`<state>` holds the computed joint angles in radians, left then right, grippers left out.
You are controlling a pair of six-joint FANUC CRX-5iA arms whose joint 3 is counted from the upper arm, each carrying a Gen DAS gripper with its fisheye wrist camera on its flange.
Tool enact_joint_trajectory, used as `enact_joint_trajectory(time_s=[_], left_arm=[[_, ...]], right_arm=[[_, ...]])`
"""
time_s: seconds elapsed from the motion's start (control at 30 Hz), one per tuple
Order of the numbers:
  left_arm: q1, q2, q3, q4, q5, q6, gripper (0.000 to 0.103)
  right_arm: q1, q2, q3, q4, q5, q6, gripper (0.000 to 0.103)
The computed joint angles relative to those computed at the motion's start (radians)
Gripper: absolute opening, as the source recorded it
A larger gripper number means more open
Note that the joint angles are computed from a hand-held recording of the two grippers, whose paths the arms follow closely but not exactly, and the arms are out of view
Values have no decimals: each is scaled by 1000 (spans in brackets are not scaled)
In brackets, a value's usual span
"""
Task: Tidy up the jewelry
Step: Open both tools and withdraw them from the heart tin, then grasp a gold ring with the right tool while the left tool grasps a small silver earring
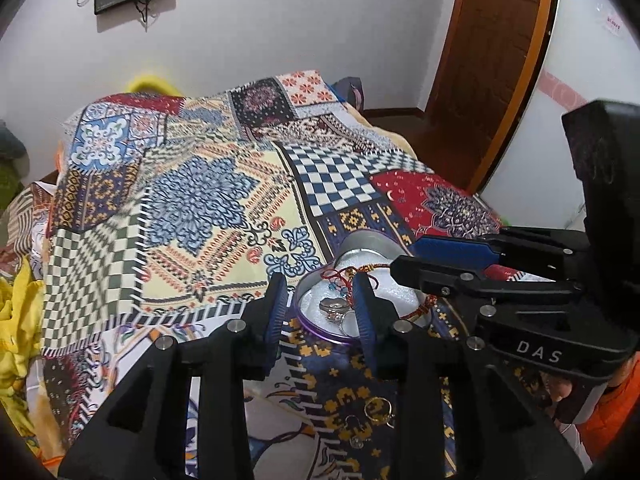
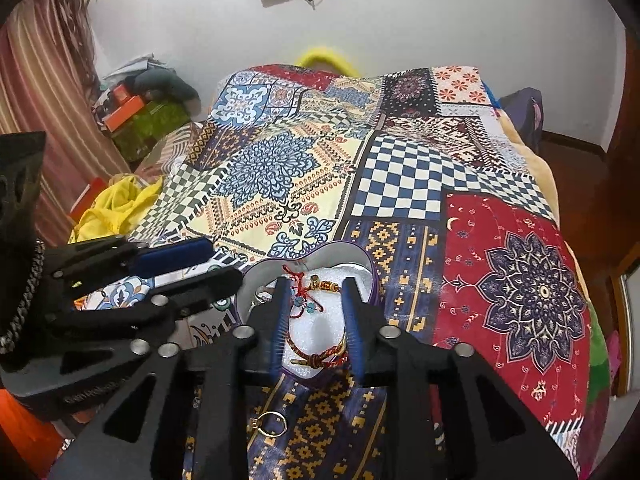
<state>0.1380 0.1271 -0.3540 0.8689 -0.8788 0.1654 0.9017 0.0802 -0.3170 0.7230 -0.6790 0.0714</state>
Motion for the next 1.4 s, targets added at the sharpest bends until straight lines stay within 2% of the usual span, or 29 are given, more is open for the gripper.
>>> enact_joint_trajectory(time_s=[0.17,0.57,0.73,0.9,1.2,1.4], left_arm=[[23,-37,-19,23,-3,-18,34],[89,-128,-88,23,-43,-60,35],[120,-152,-117,-1,-61,-72,38],[140,-156,-135,-40,-77,-70,38],[146,-129,-148,-112,-94,-54,38],[145,-128,-174,-109,-96,-105,38]], right_arm=[[15,-16,-3,29,-33,-29,31],[96,-62,-26,112,-146,-101,32],[128,-71,-43,128,-177,-135,40],[152,-58,-45,100,-194,-128,41],[165,-14,-34,-24,-165,-60,41],[163,6,-30,-63,-148,-28,41]])
